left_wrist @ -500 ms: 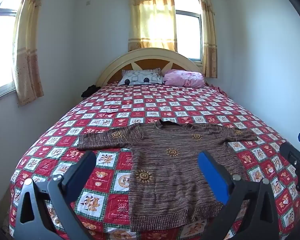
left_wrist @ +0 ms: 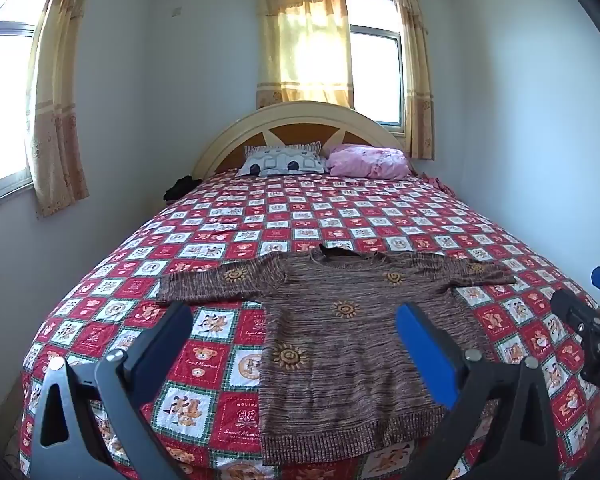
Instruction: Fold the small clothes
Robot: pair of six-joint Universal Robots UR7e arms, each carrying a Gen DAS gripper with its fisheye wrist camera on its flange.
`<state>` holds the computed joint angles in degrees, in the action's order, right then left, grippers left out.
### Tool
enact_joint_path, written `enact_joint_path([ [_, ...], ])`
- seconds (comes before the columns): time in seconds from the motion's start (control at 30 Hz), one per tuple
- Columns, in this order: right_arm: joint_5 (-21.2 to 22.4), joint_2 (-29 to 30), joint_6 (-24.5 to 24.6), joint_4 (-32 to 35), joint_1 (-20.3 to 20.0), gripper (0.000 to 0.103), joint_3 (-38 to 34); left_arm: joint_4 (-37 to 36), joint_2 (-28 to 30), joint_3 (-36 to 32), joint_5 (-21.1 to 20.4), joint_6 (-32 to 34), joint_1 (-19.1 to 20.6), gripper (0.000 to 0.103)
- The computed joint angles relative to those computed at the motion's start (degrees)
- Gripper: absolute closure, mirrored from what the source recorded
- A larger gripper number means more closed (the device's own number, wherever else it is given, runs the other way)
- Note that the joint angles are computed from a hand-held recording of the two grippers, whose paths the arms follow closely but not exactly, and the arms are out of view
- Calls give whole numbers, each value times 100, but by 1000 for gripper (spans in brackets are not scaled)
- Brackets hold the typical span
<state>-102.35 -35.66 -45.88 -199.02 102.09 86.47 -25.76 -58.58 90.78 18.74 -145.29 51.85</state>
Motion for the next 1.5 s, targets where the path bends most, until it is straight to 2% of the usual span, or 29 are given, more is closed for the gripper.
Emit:
enact_joint_path([
  [1.5, -72, 24, -24, 12, 37, 1, 14, -194, -41, 74, 32, 149, -12, 0],
])
